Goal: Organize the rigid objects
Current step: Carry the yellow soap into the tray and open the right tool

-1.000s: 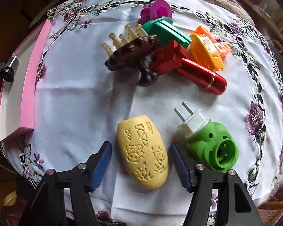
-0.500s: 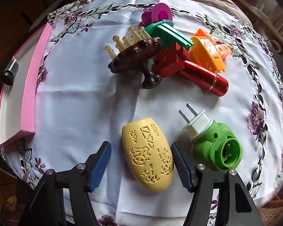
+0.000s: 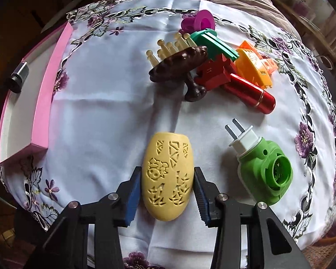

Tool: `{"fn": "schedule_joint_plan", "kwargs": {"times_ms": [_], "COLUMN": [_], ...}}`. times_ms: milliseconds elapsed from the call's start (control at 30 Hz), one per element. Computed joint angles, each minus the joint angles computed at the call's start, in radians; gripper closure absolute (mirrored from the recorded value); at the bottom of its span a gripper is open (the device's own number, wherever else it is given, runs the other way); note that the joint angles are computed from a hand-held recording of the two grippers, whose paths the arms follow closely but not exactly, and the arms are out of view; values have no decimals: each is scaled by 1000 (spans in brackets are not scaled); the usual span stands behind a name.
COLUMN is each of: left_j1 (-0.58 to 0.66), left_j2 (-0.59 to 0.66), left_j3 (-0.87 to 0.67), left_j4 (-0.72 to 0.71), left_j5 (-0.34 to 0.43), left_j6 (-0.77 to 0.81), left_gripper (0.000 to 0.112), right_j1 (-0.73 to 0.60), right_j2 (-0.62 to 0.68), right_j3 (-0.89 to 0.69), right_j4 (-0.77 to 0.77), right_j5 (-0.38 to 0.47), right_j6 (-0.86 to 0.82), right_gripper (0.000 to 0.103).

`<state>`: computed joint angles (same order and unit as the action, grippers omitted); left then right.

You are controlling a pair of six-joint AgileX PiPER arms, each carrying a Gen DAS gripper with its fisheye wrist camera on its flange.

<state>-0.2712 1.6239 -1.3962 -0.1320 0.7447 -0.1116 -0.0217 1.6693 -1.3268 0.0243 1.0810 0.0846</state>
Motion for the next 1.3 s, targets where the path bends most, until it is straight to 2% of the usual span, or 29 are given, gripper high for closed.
{"fn": "schedule_joint_plan", "kwargs": {"times_ms": [433, 700, 1067, 1300], "left_j1": [15, 30, 58, 87], "left_j2": [-60, -81, -88, -87], "left_j3": [69, 109, 130, 141], "left_j4": [36, 37, 21, 7], "left_j5": [-31, -38, -43, -43], "left_j6": [-29, -23, -14, -7], "left_gripper": [58, 58, 58, 58], "right_j1": [53, 65, 169, 271], "right_j2": [-44, -65, -41, 78], "right_j3": [72, 66, -94, -318], "right_j4": [-58, 24, 85, 177], "right_j5": [-73, -82, -65, -21], "right_j6": [74, 62, 52, -2], "right_gripper": [59, 59, 59, 59]}}
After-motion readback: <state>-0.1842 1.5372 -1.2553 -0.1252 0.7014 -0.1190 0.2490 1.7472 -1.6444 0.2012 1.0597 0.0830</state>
